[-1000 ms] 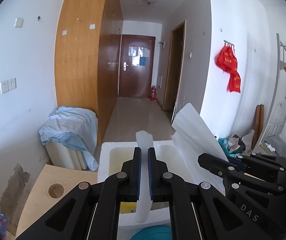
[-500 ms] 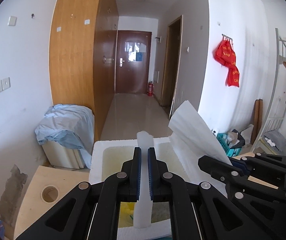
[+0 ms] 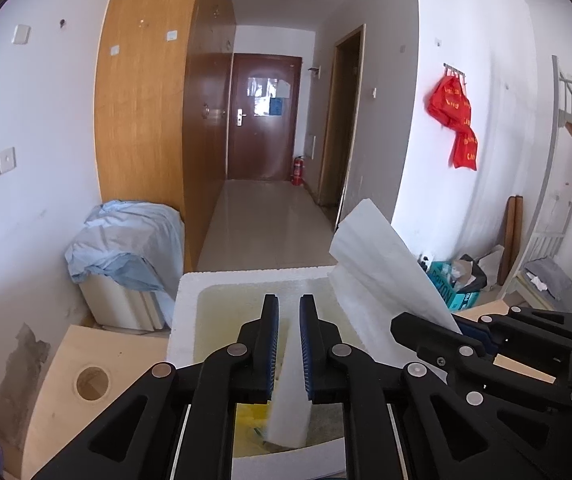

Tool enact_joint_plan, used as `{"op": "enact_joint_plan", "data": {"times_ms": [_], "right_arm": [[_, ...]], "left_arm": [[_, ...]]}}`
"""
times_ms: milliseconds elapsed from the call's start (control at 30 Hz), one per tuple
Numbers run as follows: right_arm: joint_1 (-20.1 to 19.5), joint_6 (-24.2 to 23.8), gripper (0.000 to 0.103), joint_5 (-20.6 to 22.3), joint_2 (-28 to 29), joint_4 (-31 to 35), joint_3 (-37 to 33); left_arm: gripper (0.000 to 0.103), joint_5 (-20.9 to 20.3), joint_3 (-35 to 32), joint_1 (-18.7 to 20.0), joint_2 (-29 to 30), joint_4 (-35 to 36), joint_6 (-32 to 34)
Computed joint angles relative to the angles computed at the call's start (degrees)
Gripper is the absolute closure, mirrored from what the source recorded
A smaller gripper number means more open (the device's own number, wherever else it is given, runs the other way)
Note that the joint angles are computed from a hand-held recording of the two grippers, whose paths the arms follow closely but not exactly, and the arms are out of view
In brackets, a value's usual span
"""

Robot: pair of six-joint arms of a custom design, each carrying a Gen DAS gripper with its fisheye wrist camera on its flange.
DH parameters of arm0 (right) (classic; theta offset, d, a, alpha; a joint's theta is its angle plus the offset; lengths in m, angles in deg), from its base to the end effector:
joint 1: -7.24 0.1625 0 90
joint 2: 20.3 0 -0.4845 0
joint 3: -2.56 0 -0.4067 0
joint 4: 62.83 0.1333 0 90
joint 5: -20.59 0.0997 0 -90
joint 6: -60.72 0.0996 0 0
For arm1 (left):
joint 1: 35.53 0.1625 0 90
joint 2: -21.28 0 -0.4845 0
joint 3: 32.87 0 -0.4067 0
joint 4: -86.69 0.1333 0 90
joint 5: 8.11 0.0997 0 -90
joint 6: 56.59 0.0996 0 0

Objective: Organize soft objects
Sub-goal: 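Lower the foam strip into the foam box and open the left gripper, then lower the tissue sheet into the foam box and open the right gripper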

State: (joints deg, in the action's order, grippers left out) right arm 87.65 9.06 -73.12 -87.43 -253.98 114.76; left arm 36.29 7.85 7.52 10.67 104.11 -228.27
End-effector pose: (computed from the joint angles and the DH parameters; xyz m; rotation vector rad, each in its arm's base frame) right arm 0.0229 -0.6262 0.3483 0.8176 -2.2405 1.0536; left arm -0.4462 -0.6966 -0.0710 0.7543 2.2729 -1.1953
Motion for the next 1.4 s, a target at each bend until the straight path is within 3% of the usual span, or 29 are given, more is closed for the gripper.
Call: {"op": "enact_joint_plan", "data": {"times_ms": [133,300,467,767,1200,1233,1300,1400], "right_arm": [[-0.3,-0.06,0.093,0.46,-0.25,0.18,0.1],[-0.47,-0.1,0.093,0.64,-0.28,0.44,0.1],[-0.53,-0.19,0.093,0.54,0.05,0.63,-0.01],[-0.61,-0.11,0.092,0.39,0.91,1.79,-0.67],[-1.16,-0.22,0.092,0.62,1.56,2.25,-1.57],[-1.19,-0.37,0.09,0.51,1.59,2.3,-1.63],[-1.26,-0.37,0.074,0.71,1.6,2.21,-1.58],[-1.3,-0.65,0.058,0.99,1.75,0.84,-1.2]], "left_arm": [[0.062,-0.31,0.62,-0.11,-0.37,-0.54,-0.46],[0.057,-1.59,3.06,-0.67,-1.71,-2.98,0.15],[0.043,-4.38,5.71,-1.09,-3.15,-6.32,1.38],[0.042,-7.05,5.74,-1.34,-3.04,-7.43,2.27],[0.042,-8.49,3.67,-0.8,-2.19,-5.05,-1.51],[0.042,-8.45,3.65,-0.81,-2.18,-5.02,-1.61],[0.042,-8.74,3.65,-0.82,-2.16,-5.04,-1.57],[0.042,-8.55,3.9,-0.82,-2.38,-4.74,-2.35]]}}
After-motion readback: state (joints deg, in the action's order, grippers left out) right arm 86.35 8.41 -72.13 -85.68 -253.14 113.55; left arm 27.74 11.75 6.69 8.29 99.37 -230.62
